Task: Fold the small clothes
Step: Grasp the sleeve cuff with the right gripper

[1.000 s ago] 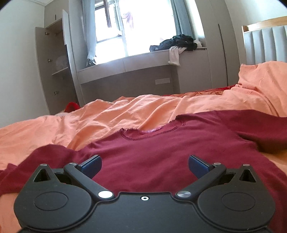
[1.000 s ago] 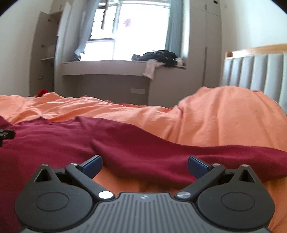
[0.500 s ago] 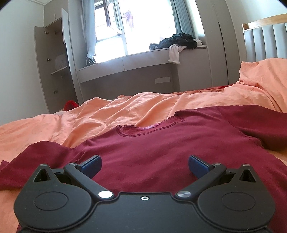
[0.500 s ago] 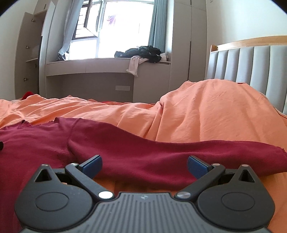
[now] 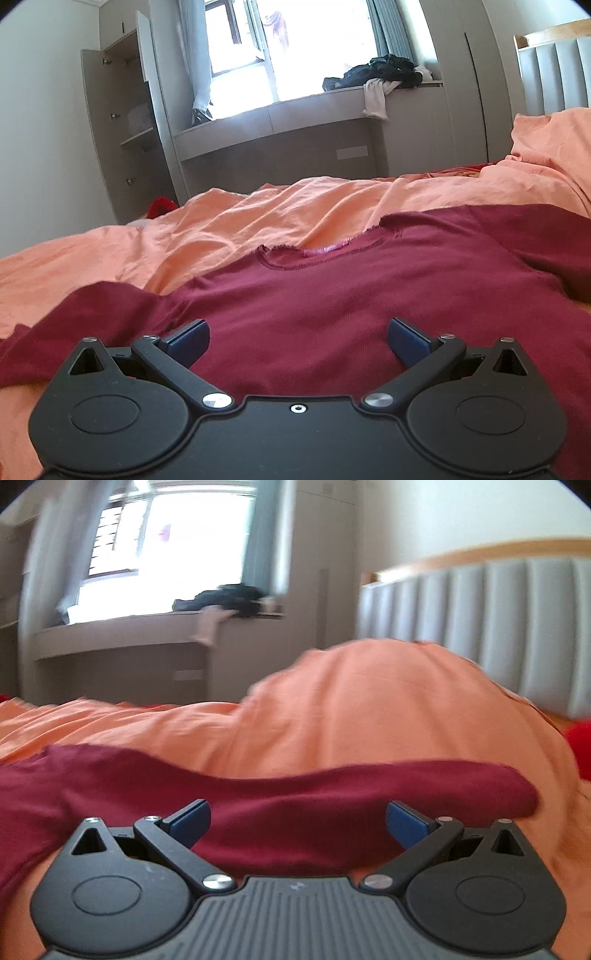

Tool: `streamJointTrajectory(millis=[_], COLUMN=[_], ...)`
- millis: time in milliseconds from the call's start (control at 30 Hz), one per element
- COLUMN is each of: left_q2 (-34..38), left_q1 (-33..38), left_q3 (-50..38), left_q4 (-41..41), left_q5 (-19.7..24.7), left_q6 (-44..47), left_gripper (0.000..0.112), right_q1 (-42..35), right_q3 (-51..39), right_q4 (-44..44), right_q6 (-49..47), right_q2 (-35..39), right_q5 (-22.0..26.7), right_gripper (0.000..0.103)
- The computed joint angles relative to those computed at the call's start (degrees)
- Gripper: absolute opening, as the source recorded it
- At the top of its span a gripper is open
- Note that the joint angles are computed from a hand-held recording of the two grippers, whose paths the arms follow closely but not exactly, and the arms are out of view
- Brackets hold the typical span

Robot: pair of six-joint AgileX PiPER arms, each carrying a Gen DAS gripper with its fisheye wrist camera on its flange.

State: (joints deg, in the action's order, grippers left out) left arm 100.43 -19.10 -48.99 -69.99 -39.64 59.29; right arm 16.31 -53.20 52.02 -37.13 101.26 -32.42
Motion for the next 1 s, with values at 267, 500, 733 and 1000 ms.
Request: streamJointTrajectory(millis=[267, 500, 733, 1000], left_q2=[-2.46, -4.03, -8.00, -12.62], left_q1=[2.48, 5.63, 11.96, 15.90], left_q3=[3.23, 2.43, 2.48, 3.70], left_q4=[4.93, 5.05, 8.84, 2.85], left_q5=[3.28, 9.67, 20.84, 21.42], left_q6=[-5.82, -5.84, -3.96, 4.58], left_gripper=[0.103, 0.103, 0.103, 0.103], right_q1=[-5.00, -6.29, -7.63, -5.42], right_q3=[6.71, 6.30, 5.42, 3.09], right_q4=[0.06, 0.93, -2.80, -0.14], right_q6=[16.34, 23.15, 33.75, 24.84], right_q2=[-3.55, -2.64, -0.41, -0.43], right_q5=[-4.40, -7.06, -8.66, -13.60], right_gripper=[0.103, 0.095, 0.069, 0.008])
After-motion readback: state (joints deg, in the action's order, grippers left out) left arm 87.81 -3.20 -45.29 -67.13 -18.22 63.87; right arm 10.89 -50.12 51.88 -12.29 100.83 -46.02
